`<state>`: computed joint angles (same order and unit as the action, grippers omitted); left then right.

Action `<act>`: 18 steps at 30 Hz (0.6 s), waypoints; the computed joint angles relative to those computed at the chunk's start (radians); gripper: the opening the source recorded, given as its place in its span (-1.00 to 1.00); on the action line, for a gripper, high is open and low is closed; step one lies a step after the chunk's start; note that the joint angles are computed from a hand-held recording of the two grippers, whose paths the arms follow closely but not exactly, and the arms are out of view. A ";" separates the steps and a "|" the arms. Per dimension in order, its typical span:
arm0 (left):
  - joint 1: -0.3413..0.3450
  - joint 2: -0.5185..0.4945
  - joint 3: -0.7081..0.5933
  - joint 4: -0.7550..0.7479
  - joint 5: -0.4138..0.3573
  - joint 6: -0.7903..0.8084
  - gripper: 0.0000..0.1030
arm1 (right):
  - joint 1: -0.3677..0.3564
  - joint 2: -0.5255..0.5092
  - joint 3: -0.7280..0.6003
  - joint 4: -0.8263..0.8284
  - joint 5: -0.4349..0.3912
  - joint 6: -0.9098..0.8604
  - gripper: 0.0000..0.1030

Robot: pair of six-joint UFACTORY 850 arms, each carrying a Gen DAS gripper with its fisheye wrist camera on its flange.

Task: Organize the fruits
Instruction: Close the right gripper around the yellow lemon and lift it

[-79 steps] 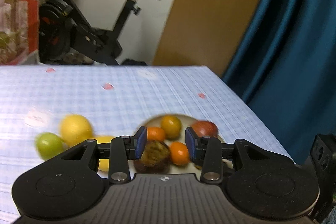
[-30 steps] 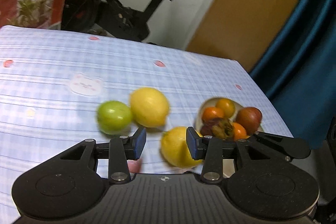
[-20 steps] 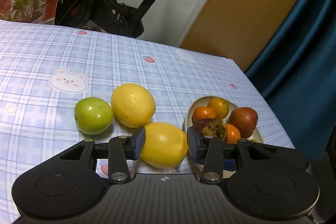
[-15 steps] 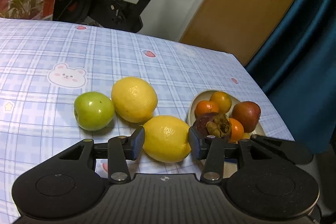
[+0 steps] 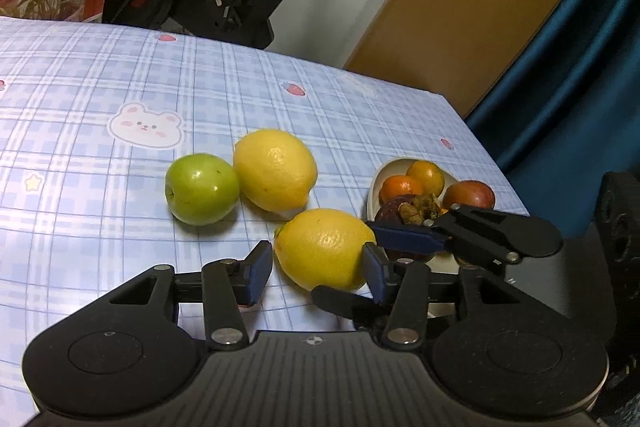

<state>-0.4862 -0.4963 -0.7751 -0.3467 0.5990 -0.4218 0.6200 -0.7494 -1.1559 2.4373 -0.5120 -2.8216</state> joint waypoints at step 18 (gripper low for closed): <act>0.015 -0.026 0.002 0.092 0.035 -0.090 0.10 | 0.014 -0.024 0.013 0.094 -0.071 -0.032 0.19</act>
